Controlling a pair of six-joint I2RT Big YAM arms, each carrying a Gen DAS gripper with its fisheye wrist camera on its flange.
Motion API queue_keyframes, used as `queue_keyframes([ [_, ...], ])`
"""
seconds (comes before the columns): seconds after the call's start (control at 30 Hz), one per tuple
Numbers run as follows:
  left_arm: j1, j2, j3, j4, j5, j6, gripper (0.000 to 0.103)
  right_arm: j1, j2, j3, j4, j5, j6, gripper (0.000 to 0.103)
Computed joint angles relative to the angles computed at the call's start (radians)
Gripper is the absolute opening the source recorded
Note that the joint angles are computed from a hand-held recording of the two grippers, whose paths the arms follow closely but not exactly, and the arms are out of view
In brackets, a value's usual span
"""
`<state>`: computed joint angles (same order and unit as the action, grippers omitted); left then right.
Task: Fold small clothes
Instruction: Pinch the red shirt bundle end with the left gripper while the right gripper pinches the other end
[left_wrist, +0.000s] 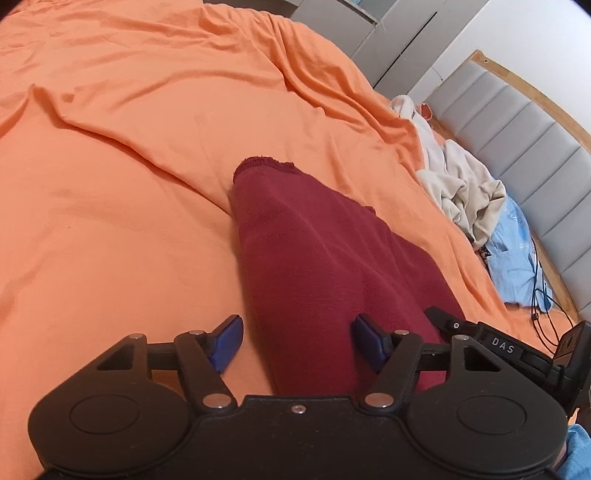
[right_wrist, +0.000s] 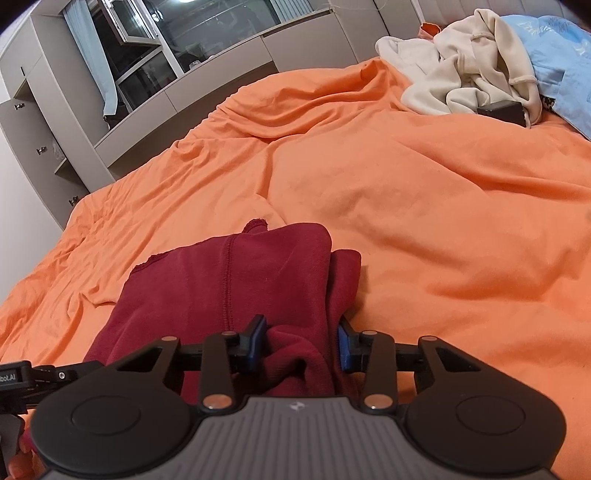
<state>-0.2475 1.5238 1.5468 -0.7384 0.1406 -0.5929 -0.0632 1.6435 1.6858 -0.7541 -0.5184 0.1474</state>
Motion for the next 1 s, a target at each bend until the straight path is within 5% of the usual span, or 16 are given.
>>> queue_keyframes([
  [0.1,0.009,0.011,0.002,0.004,0.033,-0.023,0.070,0.001,-0.001,-0.002,0.004,0.001,-0.001,0.040],
  [0.27,0.008,0.015,0.002,0.020,0.057,-0.032,0.054,0.007,-0.017,-0.021,0.033,0.005,-0.026,0.029],
  [0.4,-0.024,0.004,0.004,0.030,-0.031,0.000,0.043,0.016,-0.035,-0.039,0.056,0.029,-0.049,0.027],
  [0.6,-0.108,0.010,0.038,0.014,-0.238,0.237,0.037,0.015,-0.038,-0.033,0.040,0.030,-0.011,0.025],
  [1.0,-0.108,-0.029,0.025,0.058,-0.244,0.229,0.028,0.035,-0.097,-0.057,0.129,0.010,-0.017,0.021],
])
